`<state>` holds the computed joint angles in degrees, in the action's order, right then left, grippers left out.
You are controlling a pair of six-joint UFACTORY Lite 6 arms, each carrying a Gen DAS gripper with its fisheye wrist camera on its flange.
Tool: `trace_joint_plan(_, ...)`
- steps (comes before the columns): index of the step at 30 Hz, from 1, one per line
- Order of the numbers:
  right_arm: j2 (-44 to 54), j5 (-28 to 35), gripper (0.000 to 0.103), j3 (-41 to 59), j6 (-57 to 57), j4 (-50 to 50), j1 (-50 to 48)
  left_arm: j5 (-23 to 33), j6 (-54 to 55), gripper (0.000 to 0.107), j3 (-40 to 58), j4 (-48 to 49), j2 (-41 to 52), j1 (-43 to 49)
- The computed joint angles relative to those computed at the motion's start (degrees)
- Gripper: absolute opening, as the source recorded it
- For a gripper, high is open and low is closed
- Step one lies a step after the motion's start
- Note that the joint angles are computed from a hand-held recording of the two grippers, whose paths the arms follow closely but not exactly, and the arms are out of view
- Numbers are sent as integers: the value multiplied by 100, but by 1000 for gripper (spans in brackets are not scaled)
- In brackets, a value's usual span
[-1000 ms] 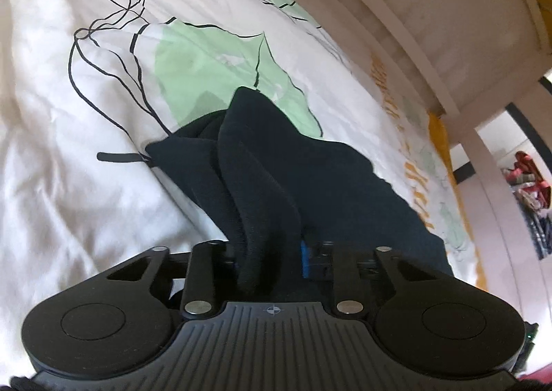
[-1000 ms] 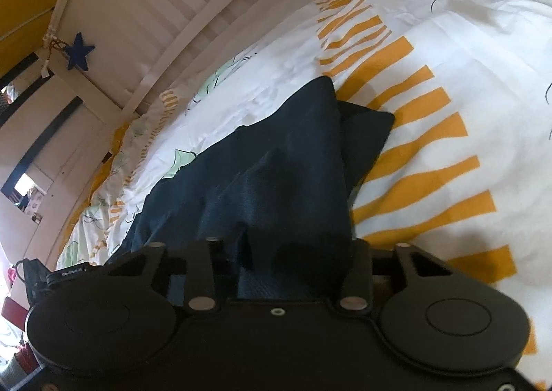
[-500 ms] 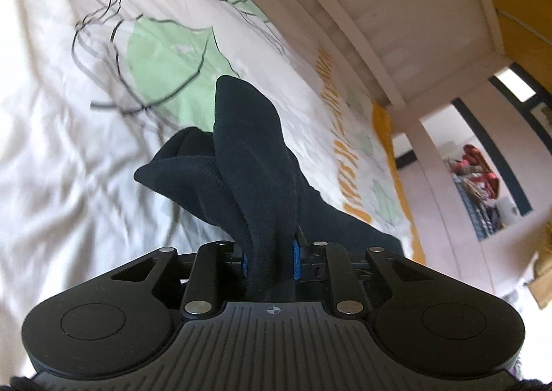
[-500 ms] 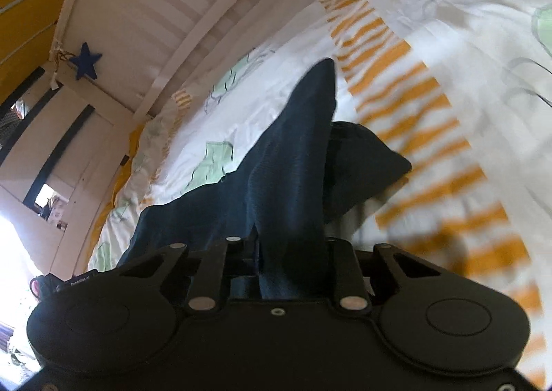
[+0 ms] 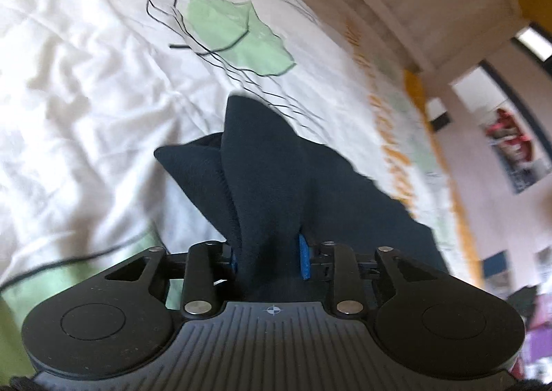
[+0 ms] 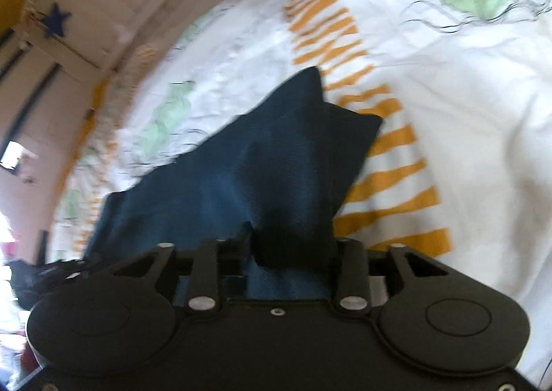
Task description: Fold large clothes
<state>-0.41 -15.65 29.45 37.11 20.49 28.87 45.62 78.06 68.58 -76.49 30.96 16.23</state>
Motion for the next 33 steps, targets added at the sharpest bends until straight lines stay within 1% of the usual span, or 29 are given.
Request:
trace_joint_plan(1, 273, -47, 56, 148, -243, 228, -14, -371, 385, 35, -134, -257, -58, -158)
trace_joint_plan(3, 688, -170, 62, 354, -590, 520, -32, -1060, 1373, 43, -434, -938, -190, -494)
trace_joint_plan(4, 911, -250, 63, 491, -783, 636, -49, -1313, 1894, 45, -652, -1321, -326, -637)
trace_joint_plan(5, 996, -341, 66, 539, -1114, 992, 41, -1515, 2289, 49, -719, -1654, -316, -760)
trace_joint_plan(6, 1140, -463, 69, 612, -1240, 1123, 67, -1620, 2517, 52, -736, -1878, -280, -826)
trace_joint_plan(7, 1204, -599, 71, 601, -1220, 1139, 101, -1601, 2749, 54, -780, -2096, -235, -807)
trace_joint_plan(9, 1468, -883, 77, 712, -1040, 919, 55, -1506, 2694, 62, -570, -2183, 27, -772)
trace_joint_plan(10, 1492, -1059, 79, 648, -952, 832, 88, -1354, 2568, 63, -474, -2087, 174, -671)
trace_joint_plan(12, 1688, -1454, 89, 621, -566, 355, 52, -1168, 2107, 64, -80, -1850, 504, -610)
trace_joint_plan(14, 1714, -1663, 93, 553, -559, 292, 102, -1132, 1829, 64, 149, -1782, 642, -614)
trace_joint_plan(16, 1651, -1725, 96, 500, -673, 387, 161, -1227, 1812, 64, 372, -1869, 780, -654)
trace_joint_plan(18, 1693, -1833, 100, 494, -541, 221, 123, -1404, 1748, 64, 577, -1842, 871, -743)
trace_joint_plan(20, 1727, -1923, 101, 482, -418, 119, 93, -1554, 1634, 64, 600, -1694, 801, -818)
trace_joint_plan(22, 1754, -1979, 103, 480, -426, 118, 108, -1699, 1733, 64, 496, -1795, 669, -885)
trace_joint_plan(24, 1815, -1928, 103, 564, -710, 344, 190, -1868, 2053, 65, 272, -2197, 477, -939)
trace_joint_plan(25, 1835, -1887, 103, 607, -891, 488, 238, -2043, 2304, 65, 183, -2551, 397, -1003)
trace_joint_plan(26, 1860, -1840, 103, 661, -1100, 661, 295, -2223, 2685, 70, 94, -3028, 315, -1049)
trace_joint_plan(30, 1918, -1779, 103, 768, -1652, 1161, 456, -2592, 4073, 82, -92, -4642, 44, -1157)
trace_joint_plan(31, 1925, -1801, 103, 763, -1642, 1157, 452, -2660, 4389, 83, -149, -5001, -63, -1200)
trace_joint_plan(33, 1938, -1863, 103, 736, -1594, 1143, 461, -2780, 4721, 89, -215, -5370, -268, -1312)
